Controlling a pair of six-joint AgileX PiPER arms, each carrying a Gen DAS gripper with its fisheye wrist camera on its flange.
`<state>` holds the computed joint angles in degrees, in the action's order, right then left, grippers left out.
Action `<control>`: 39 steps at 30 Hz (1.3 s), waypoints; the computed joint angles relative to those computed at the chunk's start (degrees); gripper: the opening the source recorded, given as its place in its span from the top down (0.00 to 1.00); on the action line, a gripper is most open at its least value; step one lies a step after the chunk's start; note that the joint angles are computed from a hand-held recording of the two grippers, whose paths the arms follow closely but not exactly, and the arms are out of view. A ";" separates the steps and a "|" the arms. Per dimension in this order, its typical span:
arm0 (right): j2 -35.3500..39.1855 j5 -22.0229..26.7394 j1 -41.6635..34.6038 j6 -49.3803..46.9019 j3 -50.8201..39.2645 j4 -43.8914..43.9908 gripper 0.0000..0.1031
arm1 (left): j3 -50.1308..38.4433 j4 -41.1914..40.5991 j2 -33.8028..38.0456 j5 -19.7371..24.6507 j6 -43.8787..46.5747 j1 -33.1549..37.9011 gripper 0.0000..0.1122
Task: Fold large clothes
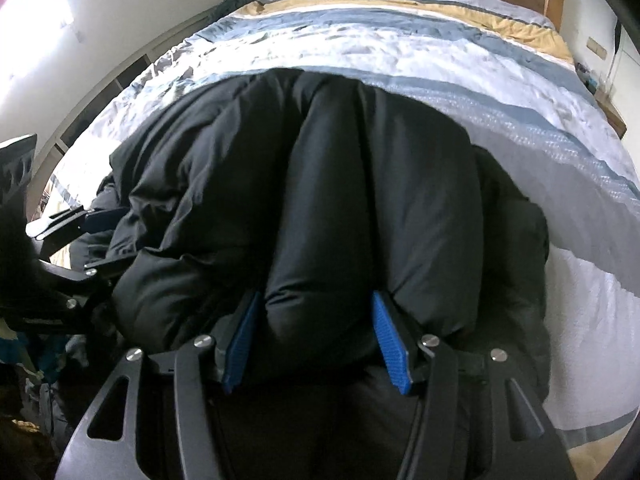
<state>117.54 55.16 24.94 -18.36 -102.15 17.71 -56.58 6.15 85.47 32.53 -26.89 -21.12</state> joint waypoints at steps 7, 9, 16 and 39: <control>1.40 -2.35 -0.74 -1.40 1.77 2.59 0.47 | 0.43 1.95 1.76 -1.60 -2.09 -0.64 0.26; 1.64 -2.72 -0.66 -1.37 1.96 2.60 0.47 | 0.47 2.80 1.98 -1.62 -2.83 -0.97 0.26; 2.03 -1.69 0.12 1.94 0.47 0.75 0.46 | -1.02 5.13 2.22 0.49 -5.59 -2.38 0.26; -31.68 10.16 -14.59 -1.61 28.08 -0.16 0.37 | 5.65 6.12 -22.15 17.37 -2.56 -2.82 0.22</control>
